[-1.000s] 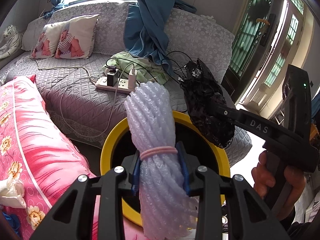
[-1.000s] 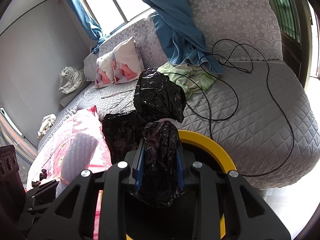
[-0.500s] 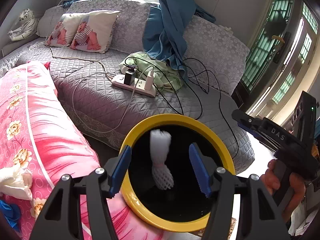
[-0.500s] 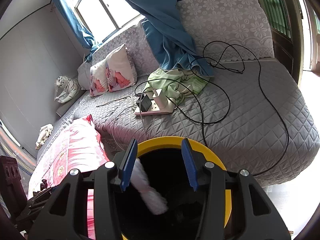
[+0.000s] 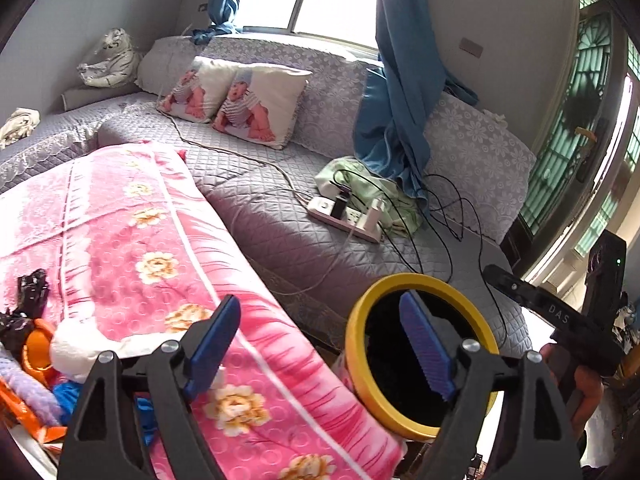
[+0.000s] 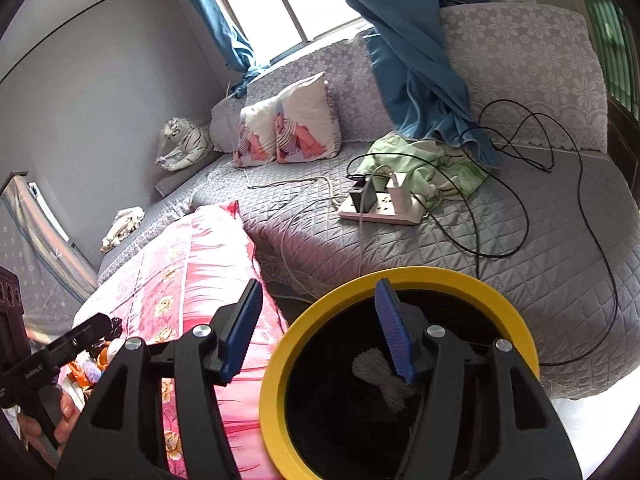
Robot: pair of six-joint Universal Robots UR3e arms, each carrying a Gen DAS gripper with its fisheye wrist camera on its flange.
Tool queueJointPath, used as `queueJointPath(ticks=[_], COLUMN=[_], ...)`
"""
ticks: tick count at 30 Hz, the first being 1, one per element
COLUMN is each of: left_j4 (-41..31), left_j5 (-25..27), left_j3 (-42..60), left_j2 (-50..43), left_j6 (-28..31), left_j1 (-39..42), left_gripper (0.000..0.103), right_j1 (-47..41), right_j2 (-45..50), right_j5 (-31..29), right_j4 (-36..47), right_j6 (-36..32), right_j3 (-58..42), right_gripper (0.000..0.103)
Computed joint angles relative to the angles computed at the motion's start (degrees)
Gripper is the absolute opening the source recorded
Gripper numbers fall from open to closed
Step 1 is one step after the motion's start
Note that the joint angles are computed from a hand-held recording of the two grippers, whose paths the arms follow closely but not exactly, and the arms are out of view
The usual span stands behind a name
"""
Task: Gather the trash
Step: 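Open both grippers to drop the mesh bag and black bag into the bin, then grasp the green snack wrapper with the left gripper while the right gripper grasps a white tissue bundle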
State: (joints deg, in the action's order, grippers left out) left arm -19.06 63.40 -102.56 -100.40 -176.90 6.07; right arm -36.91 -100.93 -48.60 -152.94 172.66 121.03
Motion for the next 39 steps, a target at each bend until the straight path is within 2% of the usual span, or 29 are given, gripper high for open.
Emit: queueJointPath(ticks=[5, 10, 14, 20, 27, 32, 39], left_j4=[0.81, -3.71, -8.08, -17.33, -30.42, -36.58, -35.47], left_j5=[-1.0, -4.81, -8.15, -15.37, -20.64, -21.64, -20.55], left_j3=[-8.53, -16.67, -22.84, -29.0, -31.04, -32.72, -33.32], left_j2=[9.5, 19.54, 26.79, 35.24, 37.0, 38.27, 35.85], left_j6=[2.55, 8.96, 16.17, 27.13, 44.05, 56.85, 63.34], left_j1=[9.24, 21.02, 31.71, 50.23, 65.99, 72.12, 71.65], left_gripper=[0.094, 0.095, 0.095, 0.095, 0.095, 0.095, 0.095], right_j1=[10.22, 18.93, 25.48, 33.4, 43.08, 48.48, 53.23], right_j2=[3.73, 7.88, 10.11, 12.47, 14.87, 17.49, 22.0], right_j5=[-4.39, -7.29, -7.92, -3.83, -3.7, -6.4, -8.95], right_j4=[-2.71, -4.54, -4.7, 1.4, 6.9, 9.48, 12.15], right_j6=[1.26, 1.65, 0.72, -3.88, -10.11, -12.26, -13.4], right_j3=[-3.59, -7.2, -9.57, -13.71, -18.1, -21.0, -25.75], right_gripper=[0.057, 0.061, 0.062, 0.062, 0.062, 0.061, 0.061])
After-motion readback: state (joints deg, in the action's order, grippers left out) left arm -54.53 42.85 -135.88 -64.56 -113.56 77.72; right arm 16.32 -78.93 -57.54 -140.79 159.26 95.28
